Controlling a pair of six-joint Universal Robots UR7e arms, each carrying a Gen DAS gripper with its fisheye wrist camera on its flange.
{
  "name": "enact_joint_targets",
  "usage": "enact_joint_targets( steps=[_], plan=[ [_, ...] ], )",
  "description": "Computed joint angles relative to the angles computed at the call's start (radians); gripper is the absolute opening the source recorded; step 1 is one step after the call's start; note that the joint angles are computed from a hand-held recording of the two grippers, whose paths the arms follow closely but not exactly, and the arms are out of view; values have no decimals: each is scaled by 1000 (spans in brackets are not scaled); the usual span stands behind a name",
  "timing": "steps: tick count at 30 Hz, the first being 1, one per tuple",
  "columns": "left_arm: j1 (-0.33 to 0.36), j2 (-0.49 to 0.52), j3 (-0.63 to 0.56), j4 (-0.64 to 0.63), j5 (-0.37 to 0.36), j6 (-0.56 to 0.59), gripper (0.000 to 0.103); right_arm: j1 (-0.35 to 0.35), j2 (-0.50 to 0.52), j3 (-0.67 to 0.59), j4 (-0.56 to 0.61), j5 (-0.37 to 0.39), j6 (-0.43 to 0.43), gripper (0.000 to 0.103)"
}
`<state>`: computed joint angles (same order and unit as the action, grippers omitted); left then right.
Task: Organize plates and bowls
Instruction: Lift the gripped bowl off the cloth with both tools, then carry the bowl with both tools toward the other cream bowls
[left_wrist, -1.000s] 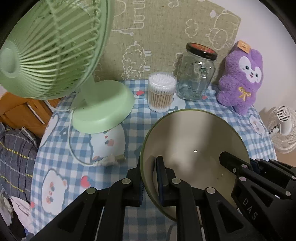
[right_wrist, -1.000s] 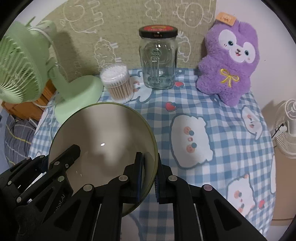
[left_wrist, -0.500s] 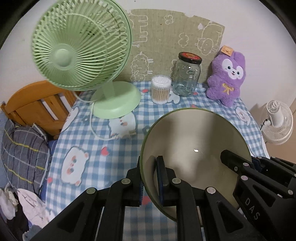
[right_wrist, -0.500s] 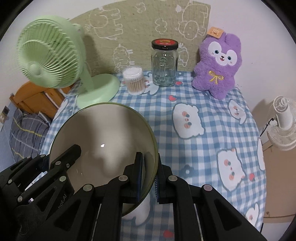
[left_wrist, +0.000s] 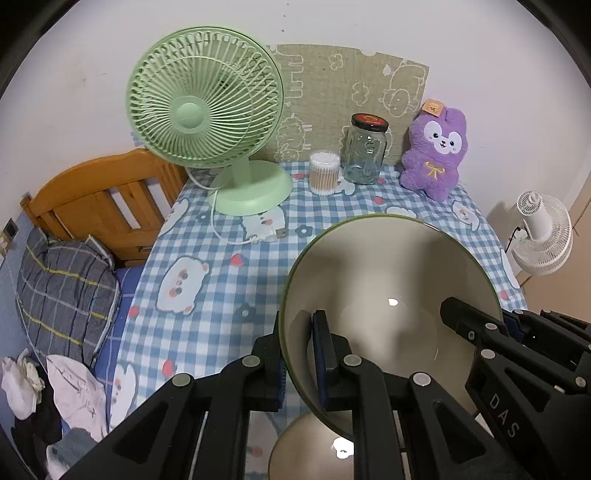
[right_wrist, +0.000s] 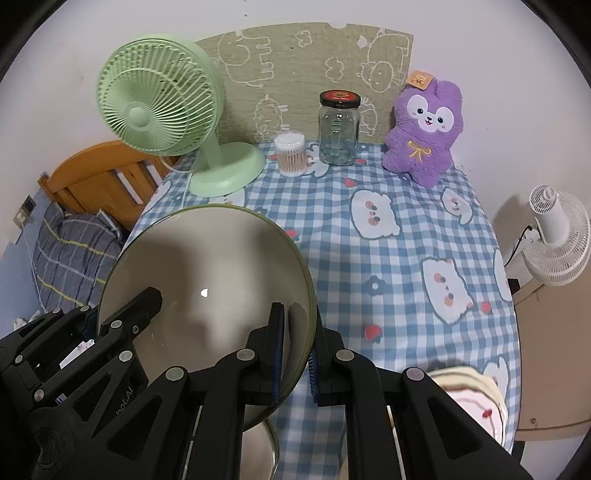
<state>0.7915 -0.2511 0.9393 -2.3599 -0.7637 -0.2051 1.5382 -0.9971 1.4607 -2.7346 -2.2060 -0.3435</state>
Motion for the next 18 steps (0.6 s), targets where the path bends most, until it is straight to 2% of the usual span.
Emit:
enact_joint_targets(
  steps=[7,18],
  plan=[
    [-19,-74,147,-50,2,-33,10,12,-53,102,-38,-7,6,13],
    [-33,-143,304,-96,23,-71,11,12,-99,210,-60,3,14,13]
  ],
)
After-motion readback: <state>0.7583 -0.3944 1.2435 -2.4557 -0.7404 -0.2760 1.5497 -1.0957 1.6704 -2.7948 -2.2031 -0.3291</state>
